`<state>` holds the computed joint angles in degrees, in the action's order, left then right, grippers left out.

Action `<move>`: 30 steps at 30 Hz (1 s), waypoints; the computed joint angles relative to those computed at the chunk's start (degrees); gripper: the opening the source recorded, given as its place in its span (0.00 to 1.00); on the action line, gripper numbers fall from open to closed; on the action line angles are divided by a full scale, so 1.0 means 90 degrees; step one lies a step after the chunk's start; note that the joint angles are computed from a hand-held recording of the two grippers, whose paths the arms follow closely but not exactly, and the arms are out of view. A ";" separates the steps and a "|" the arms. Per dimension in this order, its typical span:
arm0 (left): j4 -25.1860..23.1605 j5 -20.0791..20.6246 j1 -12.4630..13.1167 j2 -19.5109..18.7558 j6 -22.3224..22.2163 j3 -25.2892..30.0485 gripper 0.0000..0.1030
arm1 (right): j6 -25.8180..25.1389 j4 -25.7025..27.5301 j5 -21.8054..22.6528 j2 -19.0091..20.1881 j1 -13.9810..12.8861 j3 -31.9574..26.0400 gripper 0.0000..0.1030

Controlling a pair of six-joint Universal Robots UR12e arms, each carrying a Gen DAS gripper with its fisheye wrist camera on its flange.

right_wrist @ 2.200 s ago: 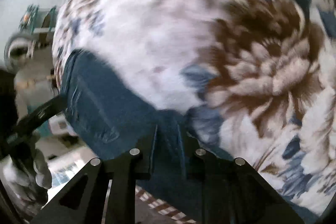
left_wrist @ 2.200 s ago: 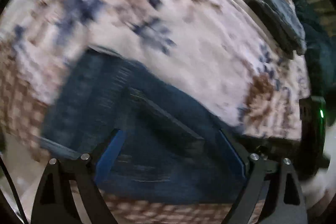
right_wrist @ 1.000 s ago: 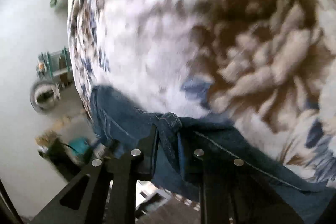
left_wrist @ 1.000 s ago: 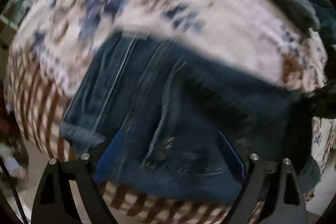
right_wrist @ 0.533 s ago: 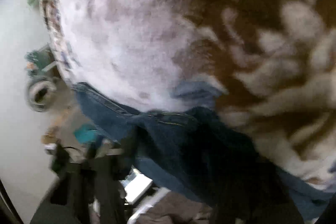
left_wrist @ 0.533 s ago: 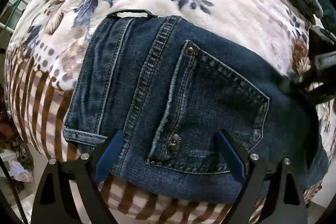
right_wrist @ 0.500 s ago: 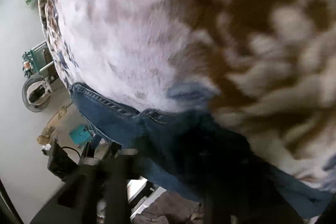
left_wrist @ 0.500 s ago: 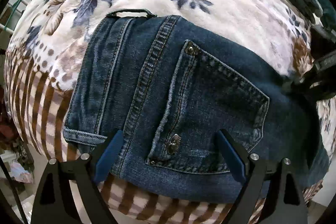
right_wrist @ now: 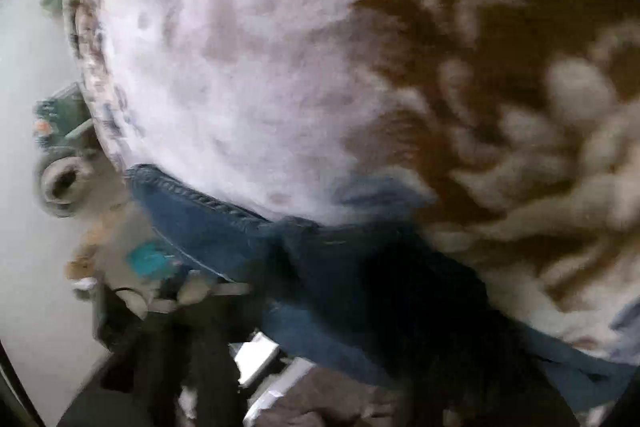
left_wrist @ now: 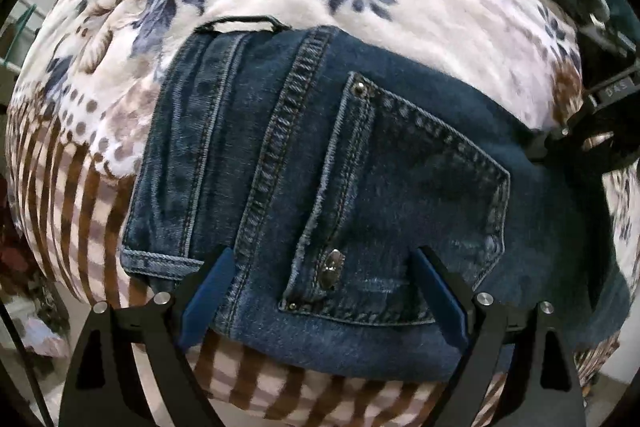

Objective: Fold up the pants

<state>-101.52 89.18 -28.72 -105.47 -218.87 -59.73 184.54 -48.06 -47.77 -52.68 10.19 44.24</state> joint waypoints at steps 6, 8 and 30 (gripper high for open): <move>0.0138 -0.0236 0.0070 0.0090 -0.0044 -0.0039 0.87 | 0.0562 -0.0717 -0.0981 -0.0175 -0.0138 -0.0179 0.20; 0.0369 -0.0371 0.0171 0.0212 -0.0298 -0.0066 0.87 | 0.0655 -0.1098 -0.1557 -0.0303 -0.0105 -0.0251 0.31; 0.1935 -0.0438 0.0678 0.1233 -0.1892 -0.1794 0.27 | 0.5875 -0.4594 -0.1854 -0.4263 -0.0201 0.5159 0.05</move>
<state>-84.11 85.23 -22.62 -94.37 -235.90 -75.88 237.42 -89.40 -64.46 -91.04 8.38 90.66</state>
